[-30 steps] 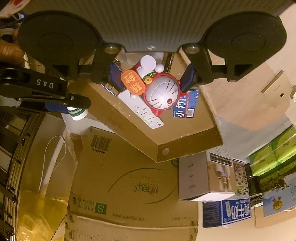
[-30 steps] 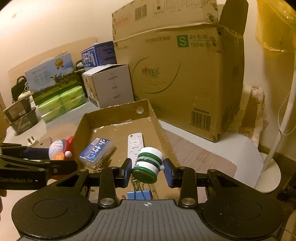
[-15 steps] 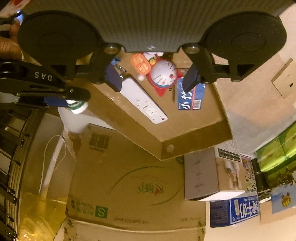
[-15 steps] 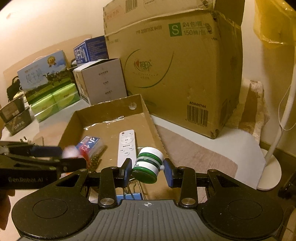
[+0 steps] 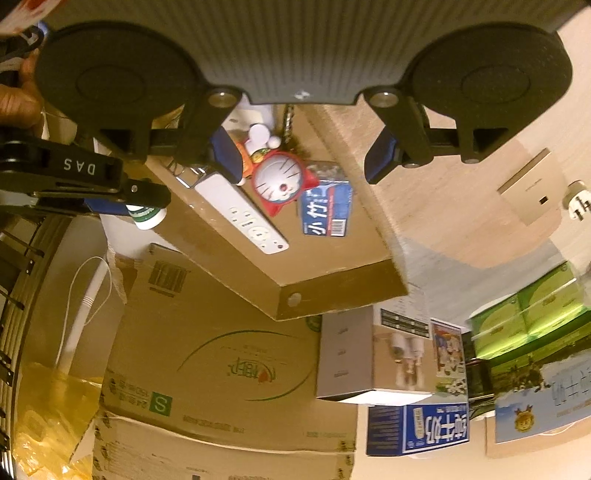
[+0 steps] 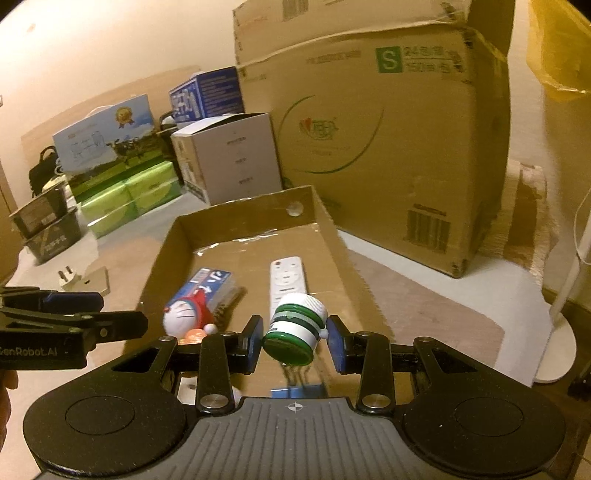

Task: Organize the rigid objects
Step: 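Carry the jar and cat figurine into the cardboard tray and release both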

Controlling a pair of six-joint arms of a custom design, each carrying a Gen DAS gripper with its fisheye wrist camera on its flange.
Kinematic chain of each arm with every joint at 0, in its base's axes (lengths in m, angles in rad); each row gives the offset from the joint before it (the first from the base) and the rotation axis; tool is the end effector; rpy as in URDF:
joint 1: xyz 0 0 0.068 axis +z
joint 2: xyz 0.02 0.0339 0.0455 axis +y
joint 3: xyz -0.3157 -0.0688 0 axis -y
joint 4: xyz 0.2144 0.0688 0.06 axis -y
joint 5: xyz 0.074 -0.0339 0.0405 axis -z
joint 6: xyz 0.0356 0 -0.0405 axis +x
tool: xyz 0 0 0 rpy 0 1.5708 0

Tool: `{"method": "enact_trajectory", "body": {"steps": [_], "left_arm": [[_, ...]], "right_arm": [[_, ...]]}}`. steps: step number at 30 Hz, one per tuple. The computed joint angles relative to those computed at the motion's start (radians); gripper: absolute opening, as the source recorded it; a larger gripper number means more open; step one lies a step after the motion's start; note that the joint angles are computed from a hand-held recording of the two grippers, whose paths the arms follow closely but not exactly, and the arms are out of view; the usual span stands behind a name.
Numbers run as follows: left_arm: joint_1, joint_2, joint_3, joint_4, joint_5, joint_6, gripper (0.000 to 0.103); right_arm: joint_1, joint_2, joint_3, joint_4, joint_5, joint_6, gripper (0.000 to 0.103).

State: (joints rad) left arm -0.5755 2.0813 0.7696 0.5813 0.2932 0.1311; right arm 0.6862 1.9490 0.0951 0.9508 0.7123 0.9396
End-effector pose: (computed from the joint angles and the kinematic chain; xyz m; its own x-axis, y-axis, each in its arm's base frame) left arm 0.3029 -0.2088 0.1250 -0.4632 0.4497 -0.7637 0.7688 0.6326 -0.0938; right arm 0.1670 0.1067 0.1050 -0.4929 0.3861 -0.7797 0.3922 0.8985 0.1970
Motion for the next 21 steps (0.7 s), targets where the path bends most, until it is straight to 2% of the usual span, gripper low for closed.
{"method": "enact_trajectory", "body": {"steps": [7, 9, 10, 11, 12, 13, 21], "left_arm": [[0.040, -0.003, -0.015, 0.008, 0.013, -0.004, 0.070], [0.051, -0.003, -0.021, 0.012, 0.015, -0.005, 0.070], [0.056, -0.004, -0.025, 0.016, 0.012, -0.004, 0.071], [0.061, -0.006, -0.032, 0.021, 0.008, -0.004, 0.073], [0.066, -0.007, -0.038, 0.026, 0.008, -0.003, 0.073], [0.073, -0.009, -0.045, 0.030, 0.011, -0.004, 0.073], [0.125, -0.049, -0.117, 0.048, 0.018, -0.001, 0.073]], "right_arm": [[-0.009, 0.011, 0.017, 0.053, -0.012, -0.020, 0.038], [-0.025, 0.039, -0.004, 0.146, -0.039, -0.042, 0.039], [-0.035, 0.051, -0.015, 0.188, -0.063, -0.051, 0.042], [-0.037, 0.053, -0.015, 0.192, -0.067, -0.046, 0.055], [-0.025, 0.053, -0.017, 0.190, -0.050, -0.036, 0.062], [-0.008, 0.056, -0.022, 0.193, -0.025, -0.023, 0.062], [0.113, -0.033, 0.020, -0.083, 0.060, 0.144, 0.062]]}}
